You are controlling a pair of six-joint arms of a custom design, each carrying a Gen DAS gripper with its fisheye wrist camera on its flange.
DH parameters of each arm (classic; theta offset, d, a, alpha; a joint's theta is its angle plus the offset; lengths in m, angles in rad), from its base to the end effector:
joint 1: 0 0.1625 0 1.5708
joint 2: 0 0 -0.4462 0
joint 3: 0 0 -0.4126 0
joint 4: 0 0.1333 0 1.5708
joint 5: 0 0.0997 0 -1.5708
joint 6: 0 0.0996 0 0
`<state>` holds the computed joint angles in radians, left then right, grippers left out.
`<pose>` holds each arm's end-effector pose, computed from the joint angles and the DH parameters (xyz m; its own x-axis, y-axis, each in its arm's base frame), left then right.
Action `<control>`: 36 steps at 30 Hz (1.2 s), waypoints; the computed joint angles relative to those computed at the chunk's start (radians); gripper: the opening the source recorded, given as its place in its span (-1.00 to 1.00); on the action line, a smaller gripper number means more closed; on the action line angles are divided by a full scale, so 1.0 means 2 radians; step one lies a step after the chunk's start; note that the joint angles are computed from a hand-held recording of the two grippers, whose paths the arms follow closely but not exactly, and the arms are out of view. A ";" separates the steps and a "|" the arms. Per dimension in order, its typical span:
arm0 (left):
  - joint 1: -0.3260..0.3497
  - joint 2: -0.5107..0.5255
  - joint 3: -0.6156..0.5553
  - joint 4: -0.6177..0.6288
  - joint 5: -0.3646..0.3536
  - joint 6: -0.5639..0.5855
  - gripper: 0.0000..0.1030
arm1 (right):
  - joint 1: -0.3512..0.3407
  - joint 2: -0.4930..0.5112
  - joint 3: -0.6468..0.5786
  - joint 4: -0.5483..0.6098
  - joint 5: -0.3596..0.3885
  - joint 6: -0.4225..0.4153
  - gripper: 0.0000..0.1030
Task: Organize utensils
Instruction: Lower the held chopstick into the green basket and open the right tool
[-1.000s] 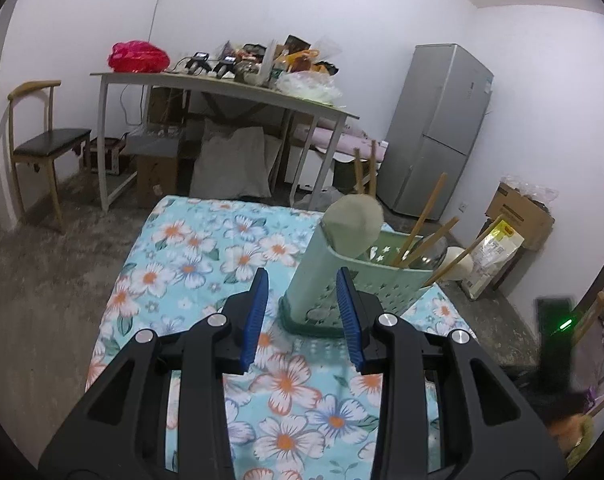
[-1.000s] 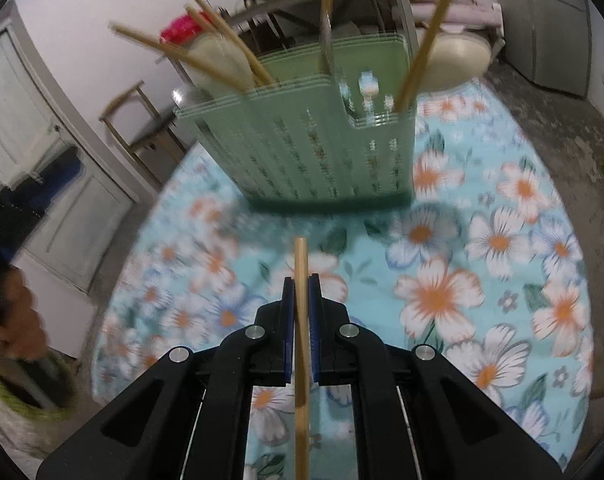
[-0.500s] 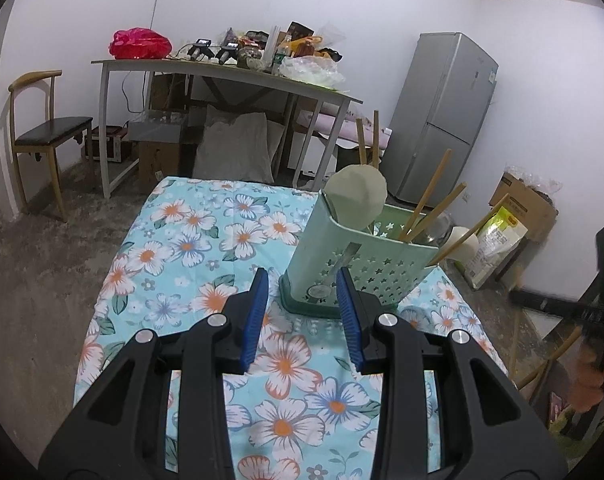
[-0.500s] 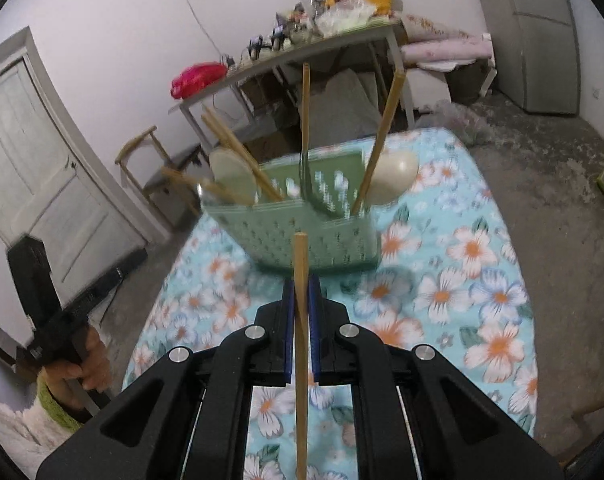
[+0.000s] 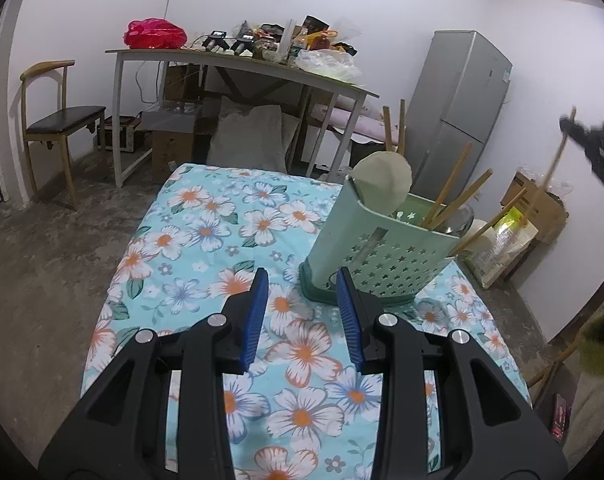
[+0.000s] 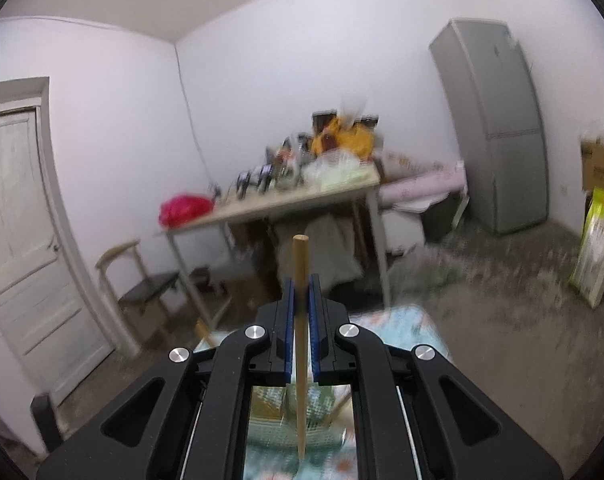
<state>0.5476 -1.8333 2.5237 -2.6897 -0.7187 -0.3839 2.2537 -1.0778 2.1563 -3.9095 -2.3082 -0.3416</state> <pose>-0.1650 -0.3446 0.3124 -0.8563 0.1929 -0.4792 0.4917 0.5887 -0.6417 0.3713 -0.3513 0.2644 -0.8571 -0.0516 0.5126 -0.5094 0.2333 -0.8283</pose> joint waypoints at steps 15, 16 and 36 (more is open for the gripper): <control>-0.026 -0.019 0.019 0.045 0.007 -0.041 -0.22 | -0.068 0.119 -0.052 -0.123 0.031 -0.110 -0.73; -0.028 -0.019 0.020 0.046 0.008 -0.041 -0.21 | -0.070 0.117 -0.046 -0.121 0.031 -0.101 -0.63; -0.077 0.000 0.000 0.162 0.098 -0.122 0.63 | 0.013 0.094 0.080 -0.104 -0.061 0.018 0.33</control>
<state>0.3938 -1.8326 2.5229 -2.3650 -0.5235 -0.6285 2.2795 -0.8890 2.3166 -4.1169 -2.4311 -0.3061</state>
